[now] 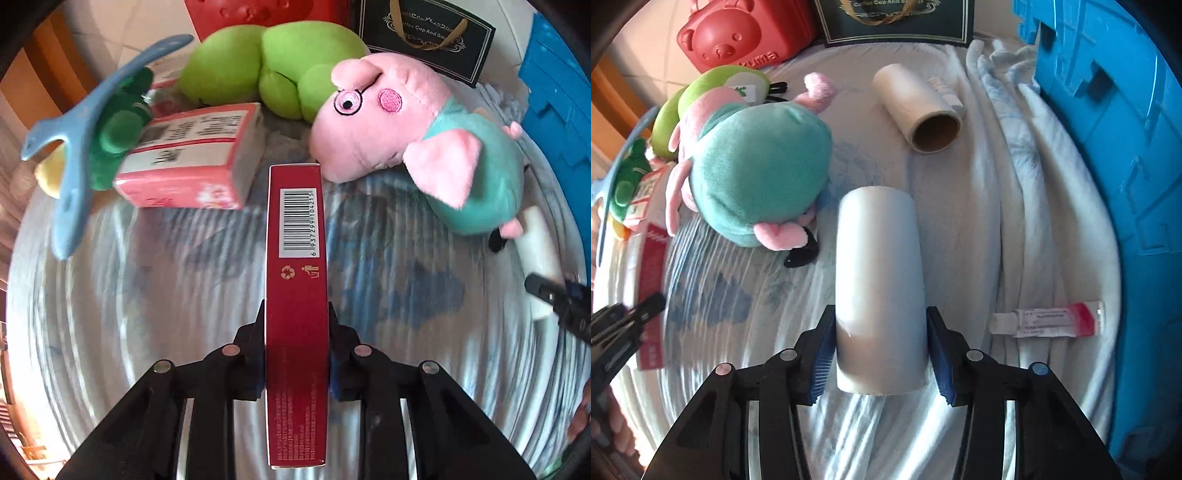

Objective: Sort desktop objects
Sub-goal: 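Grasp the red box with the left tool while the right grasps a paper tube, then carry the red box and paper tube over the blue crate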

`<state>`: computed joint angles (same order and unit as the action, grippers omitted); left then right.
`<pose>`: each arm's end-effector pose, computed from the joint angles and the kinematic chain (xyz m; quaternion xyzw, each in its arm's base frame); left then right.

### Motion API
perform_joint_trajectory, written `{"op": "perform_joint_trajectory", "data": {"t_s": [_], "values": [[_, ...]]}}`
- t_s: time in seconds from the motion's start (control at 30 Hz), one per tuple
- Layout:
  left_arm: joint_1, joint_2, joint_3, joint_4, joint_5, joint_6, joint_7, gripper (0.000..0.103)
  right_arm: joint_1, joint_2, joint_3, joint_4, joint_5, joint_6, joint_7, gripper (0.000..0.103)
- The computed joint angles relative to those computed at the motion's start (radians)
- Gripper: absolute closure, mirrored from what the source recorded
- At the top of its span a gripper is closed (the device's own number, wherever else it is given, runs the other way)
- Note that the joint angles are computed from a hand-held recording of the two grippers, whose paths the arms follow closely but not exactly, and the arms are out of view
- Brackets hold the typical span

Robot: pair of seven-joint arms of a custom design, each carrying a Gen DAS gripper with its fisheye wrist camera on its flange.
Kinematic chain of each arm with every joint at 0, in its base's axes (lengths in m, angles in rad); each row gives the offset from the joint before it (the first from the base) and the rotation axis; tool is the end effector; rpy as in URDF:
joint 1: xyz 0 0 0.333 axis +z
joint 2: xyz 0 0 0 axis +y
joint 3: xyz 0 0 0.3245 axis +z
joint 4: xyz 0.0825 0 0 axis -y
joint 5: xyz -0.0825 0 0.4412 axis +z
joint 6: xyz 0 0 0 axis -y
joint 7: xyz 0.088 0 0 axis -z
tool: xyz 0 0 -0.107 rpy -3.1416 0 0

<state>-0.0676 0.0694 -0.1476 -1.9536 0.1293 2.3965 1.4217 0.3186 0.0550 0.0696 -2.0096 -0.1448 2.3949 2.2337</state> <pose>0.6440 -0.1381 0.4654 -0.6429 0.7416 -0.1264 0.1441 0.5984 0.2429 0.4435 -0.6289 0.7579 -0.0956 0.1444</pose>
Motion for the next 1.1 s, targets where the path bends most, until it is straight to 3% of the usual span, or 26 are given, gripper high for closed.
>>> {"op": "perform_joint_trajectory", "data": {"t_s": [0.2,0.33,0.37,0.47,0.6,0.83,0.93,1.1], "values": [[0.010,-0.133,0.015,-0.108,-0.055,0.072,0.053,0.079,0.013,-0.082,0.023,-0.033,-0.034,0.044,0.032,0.058],[0.009,-0.206,0.019,-0.129,-0.095,0.141,0.102,0.079,0.009,-0.092,0.038,0.046,-0.105,0.051,0.060,0.059],[-0.018,-0.256,0.043,-0.145,-0.116,0.133,0.120,0.079,0.012,-0.104,0.046,0.059,-0.139,0.058,0.092,0.059],[-0.037,-0.292,0.046,-0.128,-0.166,0.163,0.167,0.079,0.002,-0.203,0.069,0.023,-0.220,0.078,0.152,0.059],[-0.092,-0.376,0.073,-0.143,-0.252,0.205,0.269,0.079,-0.040,-0.313,0.125,0.008,-0.329,0.097,0.243,0.059],[-0.211,-0.430,0.096,-0.111,-0.386,0.249,0.400,0.079,-0.158,-0.528,0.223,-0.054,-0.469,0.039,0.343,0.058],[-0.261,-0.418,0.093,-0.068,-0.435,0.242,0.444,0.079,-0.205,-0.624,0.231,-0.096,-0.463,0.005,0.331,0.058],[-0.307,-0.355,0.050,0.056,-0.474,0.197,0.480,0.079,-0.271,-0.757,0.195,-0.132,-0.408,-0.074,0.220,0.058]]}}
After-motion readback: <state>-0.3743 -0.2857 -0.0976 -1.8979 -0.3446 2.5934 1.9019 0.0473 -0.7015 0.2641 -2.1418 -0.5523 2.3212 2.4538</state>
